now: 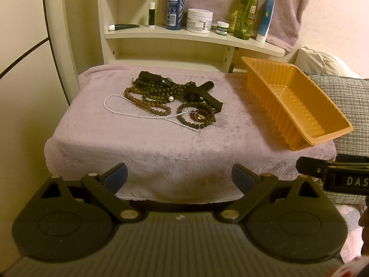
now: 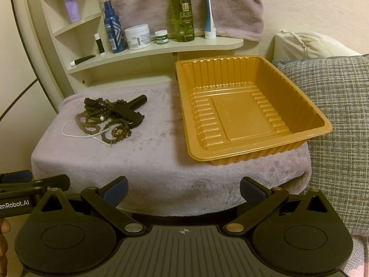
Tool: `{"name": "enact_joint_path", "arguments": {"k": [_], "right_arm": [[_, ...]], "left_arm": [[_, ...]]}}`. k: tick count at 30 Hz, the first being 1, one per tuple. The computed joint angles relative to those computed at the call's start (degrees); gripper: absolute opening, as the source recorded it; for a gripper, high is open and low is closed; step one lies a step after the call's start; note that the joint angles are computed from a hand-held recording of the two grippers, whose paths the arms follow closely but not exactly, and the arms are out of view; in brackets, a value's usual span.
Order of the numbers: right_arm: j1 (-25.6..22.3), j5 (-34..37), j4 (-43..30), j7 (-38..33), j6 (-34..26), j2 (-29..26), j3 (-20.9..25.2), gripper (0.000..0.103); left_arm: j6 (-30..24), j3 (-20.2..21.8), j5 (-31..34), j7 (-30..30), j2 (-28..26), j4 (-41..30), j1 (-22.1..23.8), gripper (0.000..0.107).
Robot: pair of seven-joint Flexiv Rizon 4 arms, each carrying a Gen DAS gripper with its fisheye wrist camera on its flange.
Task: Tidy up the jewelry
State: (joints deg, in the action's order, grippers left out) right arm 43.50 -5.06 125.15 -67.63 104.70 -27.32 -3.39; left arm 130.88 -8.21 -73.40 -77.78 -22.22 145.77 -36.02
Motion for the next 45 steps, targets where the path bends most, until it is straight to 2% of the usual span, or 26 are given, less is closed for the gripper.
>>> {"name": "enact_joint_path", "arguments": {"k": [35,40,45], "right_arm": [[-0.5,-0.2,-0.4,0.9,-0.6,0.1,0.3,0.102],[-1.0,0.2,-0.1,1.5,0.3,0.1,0.6,0.102],[1.2,4.5,0.8,2.1,3.9,0.4,-2.6,0.102]], "left_arm": [[0.1,-0.3,-0.9,0.9,0.4,-0.6,0.1,0.096],[-0.3,0.3,2.2,-1.7,0.6,0.1,1.1,0.096],[-0.7,2.2,12.9,-11.2,1.0,1.9,4.4,0.096]]}}
